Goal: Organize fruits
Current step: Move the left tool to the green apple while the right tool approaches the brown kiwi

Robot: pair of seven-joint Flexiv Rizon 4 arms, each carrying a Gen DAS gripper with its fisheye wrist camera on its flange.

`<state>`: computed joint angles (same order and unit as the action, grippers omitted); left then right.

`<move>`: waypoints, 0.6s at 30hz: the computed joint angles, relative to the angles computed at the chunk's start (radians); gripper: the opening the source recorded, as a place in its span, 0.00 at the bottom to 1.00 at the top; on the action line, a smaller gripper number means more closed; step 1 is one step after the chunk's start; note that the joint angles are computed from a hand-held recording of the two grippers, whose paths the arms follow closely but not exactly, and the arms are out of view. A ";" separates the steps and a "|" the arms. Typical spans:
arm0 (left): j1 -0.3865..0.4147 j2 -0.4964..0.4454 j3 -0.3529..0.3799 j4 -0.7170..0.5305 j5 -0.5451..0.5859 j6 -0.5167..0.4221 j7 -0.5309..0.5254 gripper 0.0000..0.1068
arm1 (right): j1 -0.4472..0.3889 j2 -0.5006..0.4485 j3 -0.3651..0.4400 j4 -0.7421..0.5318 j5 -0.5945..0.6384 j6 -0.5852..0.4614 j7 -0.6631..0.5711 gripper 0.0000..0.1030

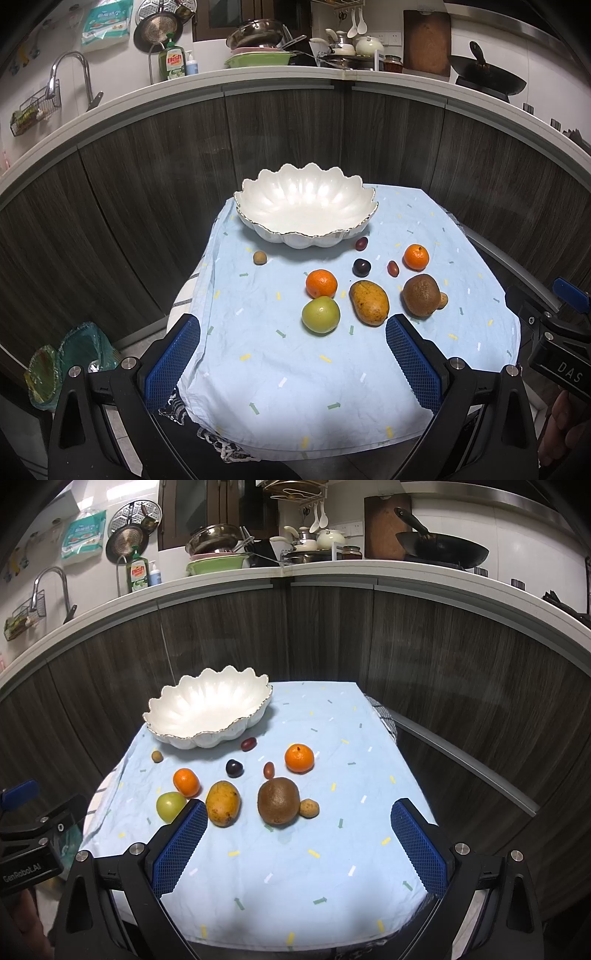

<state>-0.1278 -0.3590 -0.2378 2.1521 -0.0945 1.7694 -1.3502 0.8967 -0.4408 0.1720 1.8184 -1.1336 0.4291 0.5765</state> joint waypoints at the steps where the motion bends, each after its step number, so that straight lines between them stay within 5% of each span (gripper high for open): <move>1: 0.003 0.001 -0.002 0.000 0.001 -0.002 0.001 0.96 | 0.000 0.001 0.000 0.001 0.001 -0.001 0.002 0.98; 18: -0.050 -0.026 0.049 -0.031 0.009 0.002 0.023 0.96 | -0.003 -0.008 -0.002 0.002 0.005 -0.002 0.006 0.98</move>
<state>-0.1779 -0.3847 -0.1886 2.1212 -0.0859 1.7717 -1.3270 0.8937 -0.4484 0.1695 1.8203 -1.1285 0.4272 0.5826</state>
